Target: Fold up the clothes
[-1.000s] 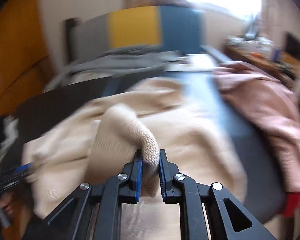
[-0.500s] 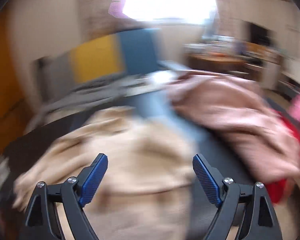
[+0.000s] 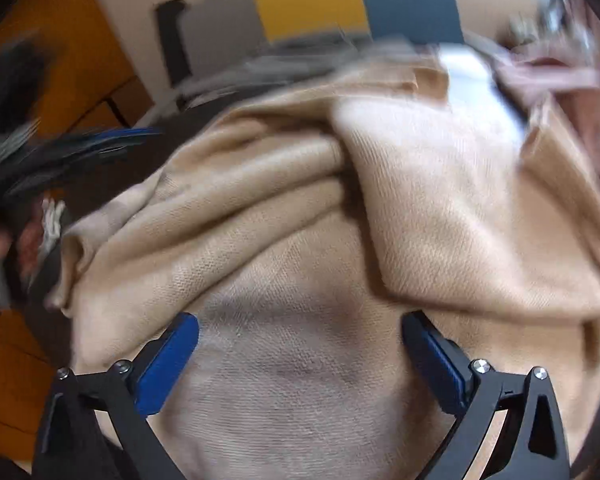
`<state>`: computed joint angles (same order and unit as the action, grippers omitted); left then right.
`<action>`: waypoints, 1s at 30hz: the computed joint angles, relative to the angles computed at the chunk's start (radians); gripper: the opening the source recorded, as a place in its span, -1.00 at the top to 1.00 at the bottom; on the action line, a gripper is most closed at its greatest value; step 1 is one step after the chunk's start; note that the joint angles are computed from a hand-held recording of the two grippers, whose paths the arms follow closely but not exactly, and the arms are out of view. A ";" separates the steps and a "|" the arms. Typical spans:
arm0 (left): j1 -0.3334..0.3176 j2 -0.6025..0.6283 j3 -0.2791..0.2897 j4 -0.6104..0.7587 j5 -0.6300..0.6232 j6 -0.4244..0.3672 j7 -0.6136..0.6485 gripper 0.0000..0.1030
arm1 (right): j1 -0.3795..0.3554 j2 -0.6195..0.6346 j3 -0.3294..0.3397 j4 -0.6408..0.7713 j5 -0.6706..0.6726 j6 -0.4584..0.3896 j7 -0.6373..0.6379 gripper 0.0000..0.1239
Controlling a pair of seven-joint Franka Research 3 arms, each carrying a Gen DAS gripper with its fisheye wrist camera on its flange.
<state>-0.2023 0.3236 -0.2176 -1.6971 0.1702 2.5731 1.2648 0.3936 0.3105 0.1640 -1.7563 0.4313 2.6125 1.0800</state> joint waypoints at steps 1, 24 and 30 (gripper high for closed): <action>0.015 0.043 -0.016 0.050 -0.045 -0.018 0.025 0.49 | 0.026 -0.001 -0.017 -0.011 -0.067 0.022 0.009 -0.66; 0.059 0.320 0.192 0.355 -0.073 0.150 -0.550 0.53 | -0.005 0.052 0.032 0.013 0.071 0.111 -0.205 -0.66; 0.068 0.073 0.215 -0.023 0.074 0.377 -0.679 0.52 | 0.010 0.053 0.025 0.005 0.042 0.133 -0.176 -0.66</action>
<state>-0.1341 0.3970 -0.0028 -1.7198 0.2440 2.9504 0.5858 0.4036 0.3630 0.1894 -1.7517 0.4731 2.7459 0.9041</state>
